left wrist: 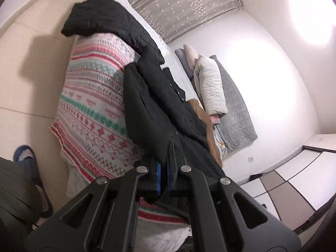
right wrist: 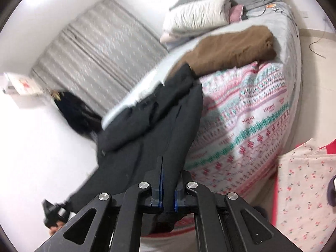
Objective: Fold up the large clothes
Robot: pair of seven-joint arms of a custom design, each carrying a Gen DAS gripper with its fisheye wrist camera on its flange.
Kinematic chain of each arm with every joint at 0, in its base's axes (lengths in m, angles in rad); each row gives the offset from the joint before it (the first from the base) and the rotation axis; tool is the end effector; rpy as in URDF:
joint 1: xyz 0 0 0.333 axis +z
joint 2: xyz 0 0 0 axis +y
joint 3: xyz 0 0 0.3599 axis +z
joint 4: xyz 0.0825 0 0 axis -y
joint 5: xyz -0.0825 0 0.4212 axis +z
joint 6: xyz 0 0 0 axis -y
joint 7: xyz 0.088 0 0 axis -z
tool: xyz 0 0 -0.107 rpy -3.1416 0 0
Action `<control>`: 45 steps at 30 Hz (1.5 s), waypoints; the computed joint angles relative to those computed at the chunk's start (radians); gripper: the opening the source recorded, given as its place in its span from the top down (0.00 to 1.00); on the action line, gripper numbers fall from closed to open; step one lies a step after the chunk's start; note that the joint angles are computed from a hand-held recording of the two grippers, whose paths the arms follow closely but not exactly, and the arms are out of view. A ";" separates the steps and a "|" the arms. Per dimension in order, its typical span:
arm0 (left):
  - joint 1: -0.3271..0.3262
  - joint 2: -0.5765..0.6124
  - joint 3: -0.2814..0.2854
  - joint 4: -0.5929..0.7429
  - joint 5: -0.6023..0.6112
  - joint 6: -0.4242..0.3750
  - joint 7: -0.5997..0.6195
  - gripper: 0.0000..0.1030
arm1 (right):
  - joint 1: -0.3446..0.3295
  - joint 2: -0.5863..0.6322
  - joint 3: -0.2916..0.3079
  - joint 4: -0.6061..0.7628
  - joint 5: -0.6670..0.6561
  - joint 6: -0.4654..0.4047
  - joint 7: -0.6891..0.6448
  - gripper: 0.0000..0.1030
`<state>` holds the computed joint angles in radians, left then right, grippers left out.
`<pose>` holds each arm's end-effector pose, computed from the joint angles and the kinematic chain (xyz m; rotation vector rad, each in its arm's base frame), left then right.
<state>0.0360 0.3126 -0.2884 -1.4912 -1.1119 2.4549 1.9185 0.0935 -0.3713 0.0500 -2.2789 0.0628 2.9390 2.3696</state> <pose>0.7340 -0.1538 0.6092 1.8174 -1.6112 1.5623 0.5030 0.0728 0.6572 -0.8955 1.9322 -0.3452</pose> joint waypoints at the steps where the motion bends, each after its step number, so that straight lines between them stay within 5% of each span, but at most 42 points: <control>1: -0.001 -0.010 0.002 -0.012 0.001 0.014 -0.008 0.96 | -0.013 -0.013 0.015 -0.014 -0.006 0.038 0.021 0.94; 12: 0.010 -0.171 0.060 -0.132 -0.128 -0.004 0.140 0.96 | -0.113 -0.169 0.132 -0.051 -0.095 0.077 0.136 0.94; 21: -0.055 -0.203 0.108 -0.184 0.023 0.037 0.105 0.96 | -0.141 -0.223 0.186 -0.078 -0.131 -0.021 0.228 0.94; 25: -0.036 -0.216 0.105 -0.193 -0.085 0.019 0.169 0.96 | -0.121 -0.218 0.164 -0.121 -0.120 0.057 0.270 0.94; 33: -0.040 -0.248 0.120 -0.204 -0.201 0.013 0.234 0.96 | -0.207 -0.267 0.242 -0.155 -0.119 0.211 0.321 0.94; 41: -0.057 -0.350 0.161 -0.250 -0.393 -0.003 0.410 0.96 | -0.335 -0.369 0.336 -0.100 -0.128 0.203 0.307 0.94; 45: -0.078 -0.309 0.165 -0.197 -0.325 0.007 0.377 0.95 | -0.376 -0.404 0.348 -0.073 -0.146 0.144 0.302 0.94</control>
<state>-0.0424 0.0038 -0.1234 -1.6882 -1.4368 2.4622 2.2951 -0.2827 -0.7751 0.3983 -2.3524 -0.0836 3.0829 2.6715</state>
